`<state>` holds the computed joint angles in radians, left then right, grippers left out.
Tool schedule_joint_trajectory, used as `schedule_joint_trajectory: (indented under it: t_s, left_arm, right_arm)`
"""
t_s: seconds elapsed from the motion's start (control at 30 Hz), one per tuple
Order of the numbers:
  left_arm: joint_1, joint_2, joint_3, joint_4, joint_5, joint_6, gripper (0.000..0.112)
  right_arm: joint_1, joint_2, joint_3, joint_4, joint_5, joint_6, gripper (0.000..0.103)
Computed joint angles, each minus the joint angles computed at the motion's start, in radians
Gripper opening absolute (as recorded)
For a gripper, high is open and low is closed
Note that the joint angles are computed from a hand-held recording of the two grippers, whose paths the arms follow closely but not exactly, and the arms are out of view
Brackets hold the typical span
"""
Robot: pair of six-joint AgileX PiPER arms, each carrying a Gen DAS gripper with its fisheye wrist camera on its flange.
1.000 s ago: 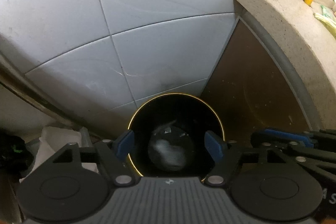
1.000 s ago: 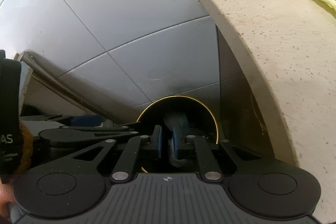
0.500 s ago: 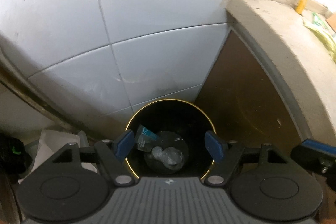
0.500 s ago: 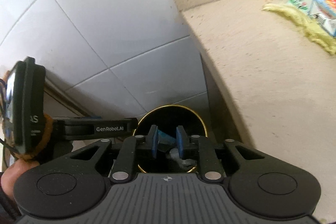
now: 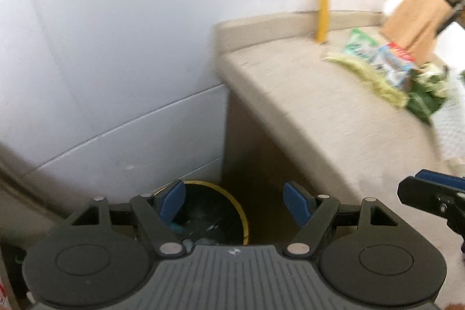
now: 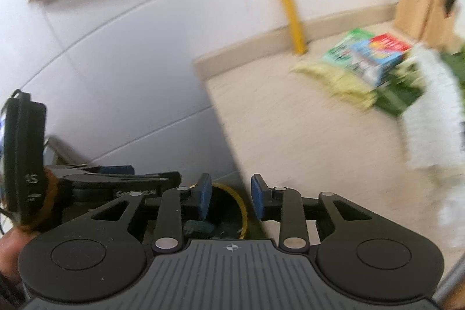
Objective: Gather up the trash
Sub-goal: 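Raise both tools back toward the counter pile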
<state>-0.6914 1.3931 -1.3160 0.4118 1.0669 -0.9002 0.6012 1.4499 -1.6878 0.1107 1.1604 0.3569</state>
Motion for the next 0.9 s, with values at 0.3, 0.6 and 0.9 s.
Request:
schedule_joint_trajectory:
  t_s: [0.3, 0.6, 0.9]
  left_arm:
    - [-0.117, 0.136, -0.218, 0.013, 0.007, 0.063, 0.075]
    - [-0.179, 0.289, -0.43, -0.027, 0.034, 0.151, 0.076]
    - [-0.249, 0.409, -0.635, -0.054, 0.086, 0.227, 0.077]
  right_arm:
    - [-0.161, -0.134, 0.075, -0.071, -0.007, 0.028, 0.044]
    - [-0.349, -0.214, 0.174, -0.074, -0.057, -0.036, 0.05]
    - [-0.517, -0.247, 0.237, 0.019, -0.082, -0.139, 0.055]
